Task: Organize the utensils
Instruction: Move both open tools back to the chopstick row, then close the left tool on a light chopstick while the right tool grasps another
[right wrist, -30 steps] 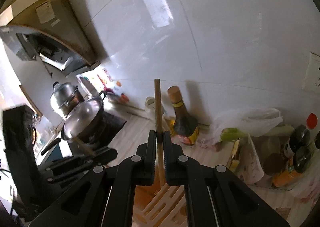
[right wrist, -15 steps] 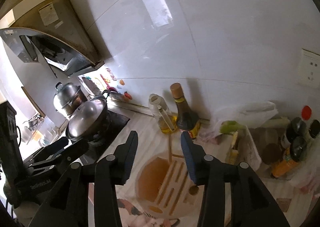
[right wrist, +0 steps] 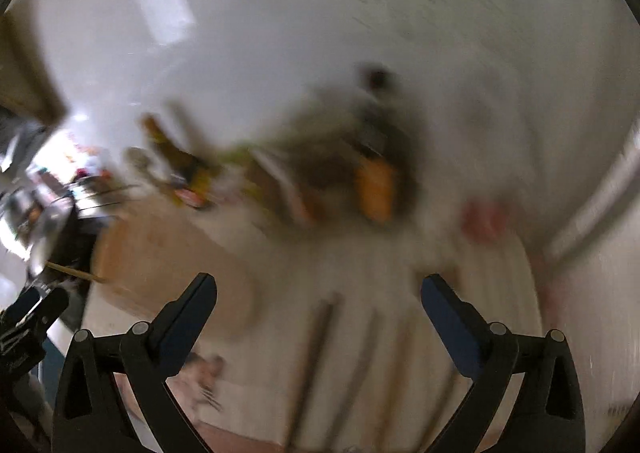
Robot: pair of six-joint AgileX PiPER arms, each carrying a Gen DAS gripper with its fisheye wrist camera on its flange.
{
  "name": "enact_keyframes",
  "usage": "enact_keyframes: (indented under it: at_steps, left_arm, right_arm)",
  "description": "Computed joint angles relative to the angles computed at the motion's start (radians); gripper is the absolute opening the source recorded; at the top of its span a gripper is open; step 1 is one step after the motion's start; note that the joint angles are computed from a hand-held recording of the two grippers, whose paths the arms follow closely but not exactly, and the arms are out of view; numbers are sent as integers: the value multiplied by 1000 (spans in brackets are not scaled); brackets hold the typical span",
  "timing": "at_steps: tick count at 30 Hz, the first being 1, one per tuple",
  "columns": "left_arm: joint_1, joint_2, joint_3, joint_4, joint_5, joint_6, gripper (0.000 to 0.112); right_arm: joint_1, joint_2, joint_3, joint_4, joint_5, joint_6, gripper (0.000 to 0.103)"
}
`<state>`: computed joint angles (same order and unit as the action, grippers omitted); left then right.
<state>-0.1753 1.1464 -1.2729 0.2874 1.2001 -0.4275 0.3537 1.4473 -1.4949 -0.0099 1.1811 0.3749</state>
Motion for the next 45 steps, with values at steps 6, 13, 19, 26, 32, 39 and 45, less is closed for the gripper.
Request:
enact_keyframes:
  at_steps: [6,13,19,26,32,39,45]
  left_arm:
    - [-212,153,123,18,-71,-90,90]
    - [-252,399,143,-139,-141,2,57]
    - [-321,550,101,-124,-168,9,32]
    - [-302,544,139,-147,-191,-11,2]
    - [-259,461,215,-188,-167,-5,2]
    - [-221,376,266,-260,-162,34,3]
    - [-163,357,231,-360,-162,111,11]
  right_arm:
    - [-336,-74,329,160,-36,-169,59]
    - [-473,-12,542,170,-142,-262,44]
    - [-426,-5,642,137,-250,-260,25]
    - [-476,-36,691,194,-259,-309,1]
    - [-574,-56,690,253,-184,-417,0]
    - [-572,-8,620,273,-181,-397,2]
    - [-510,29,610,236,-219,-359,6]
